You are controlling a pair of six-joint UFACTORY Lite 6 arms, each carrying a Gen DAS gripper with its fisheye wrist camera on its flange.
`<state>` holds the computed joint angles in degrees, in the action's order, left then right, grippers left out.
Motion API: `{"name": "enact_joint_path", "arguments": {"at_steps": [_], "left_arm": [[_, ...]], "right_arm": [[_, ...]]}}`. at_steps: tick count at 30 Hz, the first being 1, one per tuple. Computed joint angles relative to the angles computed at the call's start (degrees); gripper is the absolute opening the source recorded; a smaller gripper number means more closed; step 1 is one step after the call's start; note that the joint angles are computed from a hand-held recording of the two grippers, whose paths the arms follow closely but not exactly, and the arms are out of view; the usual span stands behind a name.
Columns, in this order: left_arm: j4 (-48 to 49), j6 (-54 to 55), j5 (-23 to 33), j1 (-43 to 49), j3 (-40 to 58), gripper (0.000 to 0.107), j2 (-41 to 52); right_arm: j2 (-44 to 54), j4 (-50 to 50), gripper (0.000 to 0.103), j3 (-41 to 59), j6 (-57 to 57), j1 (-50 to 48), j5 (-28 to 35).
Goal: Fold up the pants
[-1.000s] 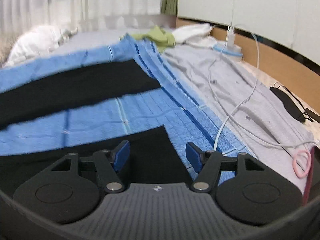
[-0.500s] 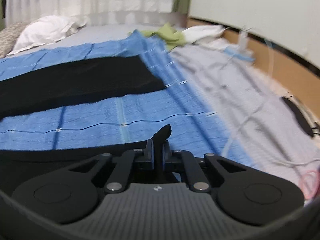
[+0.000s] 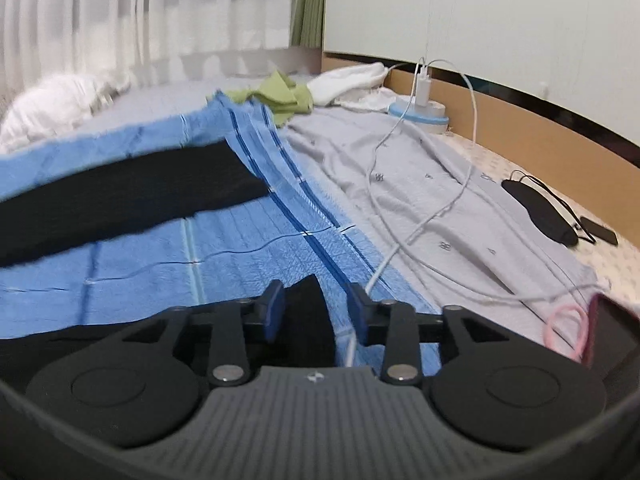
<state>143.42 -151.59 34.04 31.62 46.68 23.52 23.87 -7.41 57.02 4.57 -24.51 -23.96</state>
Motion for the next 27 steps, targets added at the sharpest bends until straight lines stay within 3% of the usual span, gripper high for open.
{"name": "enact_joint_path", "arguments": {"at_steps": [7, 10, 18, 20, 21, 23, 27], "left_arm": [[-0.73, 0.78, 1.50, -0.58, -0.28, 0.074, 0.35], [-0.55, 0.27, 1.44, -0.70, -0.34, 0.074, 0.29], [-0.93, 0.99, 1.92, -0.75, -0.43, 0.074, 0.30], [-1.02, 1.12, 2.07, -0.79, -0.49, 0.075, 0.31], [-1.25, 1.37, 2.15, -0.87, -0.46, 0.075, 0.31], [-1.47, 1.57, 2.28, -0.97, -0.40, 0.075, 0.41], [-1.59, 1.68, 2.45, -1.06, -0.34, 0.075, 0.50]], "right_arm": [[-23.24, -20.47, 0.058, -25.04, 17.92, -8.67, -1.98], [-29.33, -23.41, 0.058, -33.05, 21.49, -11.48, -2.97], [-26.76, -18.09, 0.058, -36.36, 23.94, -10.50, -6.60], [-24.78, -15.08, 0.025, -35.46, 24.99, -9.85, -7.38], [-24.91, -12.01, 0.018, -35.58, 23.61, -9.17, -7.16], [-26.86, -10.29, 0.013, -37.32, 22.57, -8.96, -7.85], [-32.89, 6.48, 0.012, -41.61, 6.77, -3.79, -7.39]]}}
